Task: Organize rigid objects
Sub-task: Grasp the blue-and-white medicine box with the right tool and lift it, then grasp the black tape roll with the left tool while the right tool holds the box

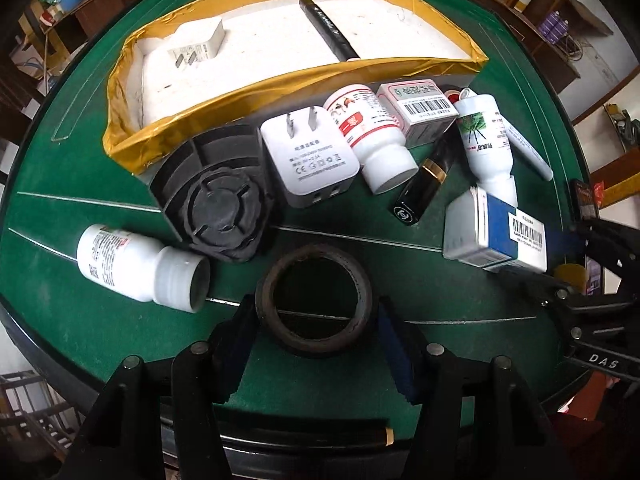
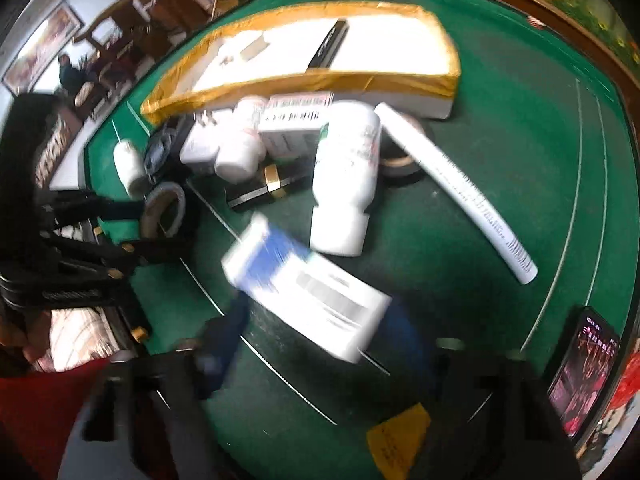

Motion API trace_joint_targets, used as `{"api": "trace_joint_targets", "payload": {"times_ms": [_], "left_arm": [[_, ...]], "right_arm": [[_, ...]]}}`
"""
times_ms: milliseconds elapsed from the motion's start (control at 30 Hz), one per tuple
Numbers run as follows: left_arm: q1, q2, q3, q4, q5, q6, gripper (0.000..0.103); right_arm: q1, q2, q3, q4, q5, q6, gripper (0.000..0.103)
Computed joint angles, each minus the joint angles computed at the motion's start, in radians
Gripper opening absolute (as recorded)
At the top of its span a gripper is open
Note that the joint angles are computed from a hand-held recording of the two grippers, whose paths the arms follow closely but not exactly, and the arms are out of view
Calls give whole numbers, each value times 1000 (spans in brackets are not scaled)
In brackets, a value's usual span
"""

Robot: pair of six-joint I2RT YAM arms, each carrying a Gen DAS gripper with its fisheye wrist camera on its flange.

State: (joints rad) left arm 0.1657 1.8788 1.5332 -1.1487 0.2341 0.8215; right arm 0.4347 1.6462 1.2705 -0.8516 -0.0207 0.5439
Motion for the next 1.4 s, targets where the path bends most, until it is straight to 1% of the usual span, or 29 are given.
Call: {"api": "trace_joint_targets", "payload": {"times_ms": [100,233,267,333,367,400,533,567,667,700,733,767,900,967,1100,1267,1400], "left_arm": [[8,2,-5,-2,7,-3,63],[34,-1,-7,-12,10,23,63],[34,-1,-7,-12,9,24,63],[33,1,-4,-12,9,23,63],[33,4,-1,-12,9,25,63],[31,8,6,-14,7,24,63],[33,5,2,-7,-1,37,63],[-1,2,-1,3,-7,5,63],[-1,-12,-23,18,-12,11,63],[-1,-11,-22,19,-11,11,63],[-3,-11,-23,20,-7,5,63],[-29,-18,-38,33,-7,-25,63],[-23,-6,-31,27,14,-41,63],[-21,8,5,7,24,-42,63],[-20,2,23,-12,39,-28,63],[-18,-2,55,-44,60,-11,63],[-3,25,144,-102,83,4,63]], "right_arm": [[9,-7,0,-14,-17,-9,42],[9,-7,12,-44,-126,-27,42],[15,-8,14,-48,-131,-28,42],[31,2,38,-73,-106,-32,49],[33,6,47,-81,-90,-33,57],[34,8,58,-86,-72,-32,60],[32,30,96,-86,-52,-49,62],[31,46,110,-86,-51,-60,63],[46,82,140,-86,-54,-80,63],[48,95,153,-91,-55,-91,62],[58,108,163,-96,-48,-100,58],[67,118,171,-103,-42,-109,41],[85,105,164,-104,-27,-110,40],[80,86,150,-90,-27,-97,39],[52,39,109,-66,-42,-74,39],[39,13,92,-53,-46,-58,39],[34,-8,82,-49,-40,-52,39]]}}
